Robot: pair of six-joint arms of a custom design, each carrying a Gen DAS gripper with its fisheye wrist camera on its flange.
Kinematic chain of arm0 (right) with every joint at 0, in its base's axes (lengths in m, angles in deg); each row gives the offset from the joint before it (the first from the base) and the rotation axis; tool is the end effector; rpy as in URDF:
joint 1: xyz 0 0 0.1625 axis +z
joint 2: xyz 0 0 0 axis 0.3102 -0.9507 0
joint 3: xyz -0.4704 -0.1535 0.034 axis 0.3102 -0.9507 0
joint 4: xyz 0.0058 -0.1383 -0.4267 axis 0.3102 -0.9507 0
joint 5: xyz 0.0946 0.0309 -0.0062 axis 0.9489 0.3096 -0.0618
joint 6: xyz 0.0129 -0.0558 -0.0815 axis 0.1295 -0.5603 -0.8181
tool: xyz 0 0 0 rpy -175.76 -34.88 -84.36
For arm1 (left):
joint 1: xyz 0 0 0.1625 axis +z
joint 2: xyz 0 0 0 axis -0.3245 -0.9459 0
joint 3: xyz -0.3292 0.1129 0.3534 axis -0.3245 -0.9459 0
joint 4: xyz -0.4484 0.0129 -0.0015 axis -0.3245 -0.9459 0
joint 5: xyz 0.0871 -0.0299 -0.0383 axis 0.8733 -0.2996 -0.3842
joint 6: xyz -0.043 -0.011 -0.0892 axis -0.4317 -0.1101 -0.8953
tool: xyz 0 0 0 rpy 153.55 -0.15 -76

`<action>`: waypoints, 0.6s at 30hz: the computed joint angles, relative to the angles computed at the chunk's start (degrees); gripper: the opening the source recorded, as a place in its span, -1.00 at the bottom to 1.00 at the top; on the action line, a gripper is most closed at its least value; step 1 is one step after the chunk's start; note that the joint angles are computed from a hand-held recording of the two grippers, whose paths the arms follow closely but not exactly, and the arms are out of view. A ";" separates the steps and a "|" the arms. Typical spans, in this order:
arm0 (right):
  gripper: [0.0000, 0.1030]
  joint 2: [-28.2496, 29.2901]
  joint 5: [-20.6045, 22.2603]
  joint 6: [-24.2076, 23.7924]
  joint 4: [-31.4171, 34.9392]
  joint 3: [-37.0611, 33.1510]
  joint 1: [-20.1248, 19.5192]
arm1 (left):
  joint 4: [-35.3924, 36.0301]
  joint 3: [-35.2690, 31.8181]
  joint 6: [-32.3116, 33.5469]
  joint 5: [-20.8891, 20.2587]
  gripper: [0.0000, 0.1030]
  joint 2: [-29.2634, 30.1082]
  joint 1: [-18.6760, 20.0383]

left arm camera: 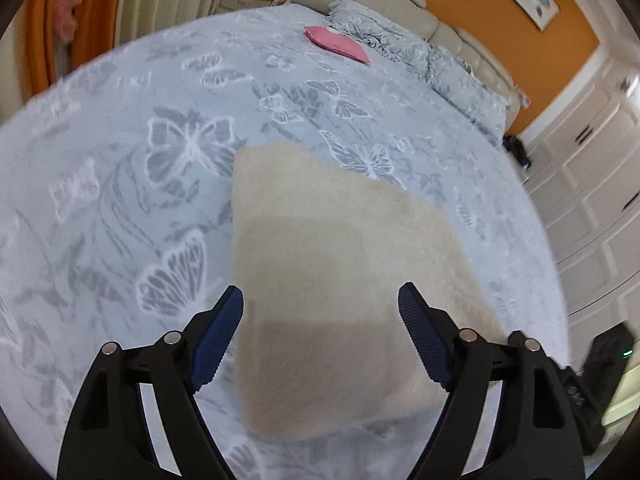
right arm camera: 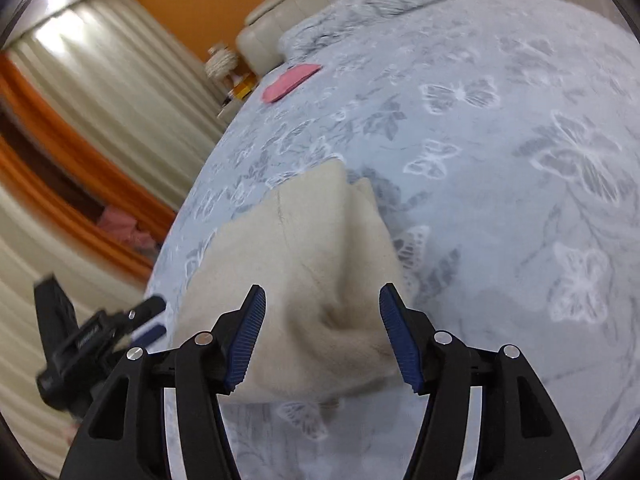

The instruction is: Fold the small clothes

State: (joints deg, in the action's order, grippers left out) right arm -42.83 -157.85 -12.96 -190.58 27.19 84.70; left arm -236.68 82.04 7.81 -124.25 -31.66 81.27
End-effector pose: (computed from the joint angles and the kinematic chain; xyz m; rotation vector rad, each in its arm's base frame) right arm 0.2467 -0.5855 0.0882 0.2530 -2.8621 0.7929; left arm -0.0583 -0.5408 0.2980 -0.1271 2.5210 -0.9897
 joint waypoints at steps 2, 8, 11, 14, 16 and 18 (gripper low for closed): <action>0.17 1.34 -1.27 -2.46 2.53 -2.08 0.53 | -1.85 0.06 2.21 1.91 0.67 1.17 -0.37; 0.48 4.67 -4.93 1.43 7.71 -4.87 -1.68 | 0.81 1.06 -5.91 -1.59 0.71 -0.02 3.94; 0.60 5.10 1.77 2.94 11.02 -5.99 -4.30 | 0.19 0.05 -7.28 -10.48 0.75 -0.02 7.94; 0.34 6.14 6.96 3.02 11.94 -6.70 -6.12 | -1.36 -1.14 -7.79 -20.27 0.38 1.34 11.76; -0.25 5.42 10.04 3.32 11.64 -6.10 -6.51 | -3.07 -1.81 -6.87 -24.03 0.22 2.32 13.12; -0.34 4.52 10.54 2.45 8.06 -4.93 -5.61 | -4.73 -1.88 -2.56 -22.02 0.03 2.44 11.60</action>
